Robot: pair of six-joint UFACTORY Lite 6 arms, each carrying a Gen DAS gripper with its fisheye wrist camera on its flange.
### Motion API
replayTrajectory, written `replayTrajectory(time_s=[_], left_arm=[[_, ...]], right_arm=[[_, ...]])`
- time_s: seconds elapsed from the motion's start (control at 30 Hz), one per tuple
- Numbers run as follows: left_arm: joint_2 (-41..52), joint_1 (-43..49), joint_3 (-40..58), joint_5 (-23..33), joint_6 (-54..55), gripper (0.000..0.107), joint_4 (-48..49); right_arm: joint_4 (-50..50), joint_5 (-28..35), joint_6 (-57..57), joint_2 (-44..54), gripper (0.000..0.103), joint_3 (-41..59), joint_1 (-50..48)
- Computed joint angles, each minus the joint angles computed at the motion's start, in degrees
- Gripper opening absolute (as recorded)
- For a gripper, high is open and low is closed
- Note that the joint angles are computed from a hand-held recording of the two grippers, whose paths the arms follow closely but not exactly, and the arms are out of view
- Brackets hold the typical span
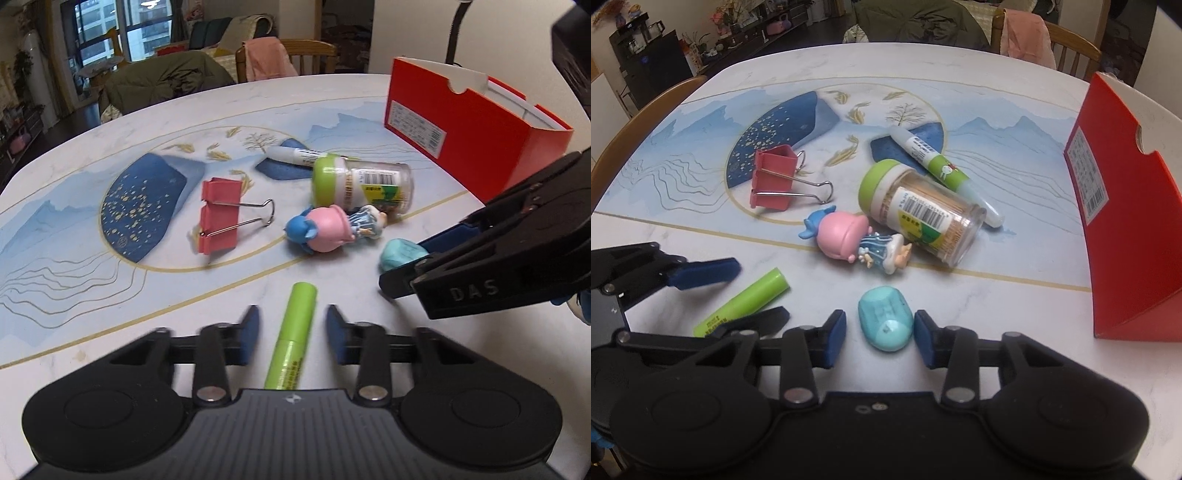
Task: Organize rigid objects
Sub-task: 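Grasp the green highlighter with the left tool while the right tool grasps the teal eraser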
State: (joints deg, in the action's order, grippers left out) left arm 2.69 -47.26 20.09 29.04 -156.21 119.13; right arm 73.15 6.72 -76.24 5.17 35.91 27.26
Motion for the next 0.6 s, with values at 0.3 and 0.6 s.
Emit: replayTrajectory(time_s=[0.3, 0.6], left_arm=[[-0.66, -0.41, 0.88, -1.70, 2.67, 0.016, -2.87], [-10.01, 0.09, -1.02, -6.12, 8.69, 0.016, -10.89]], right_arm=[[2.67, -0.74, -1.81, -2.86, 0.029, -2.41, 0.39], [-24.52, 3.64, 25.95, -15.76, 0.029, -7.94, -3.24]])
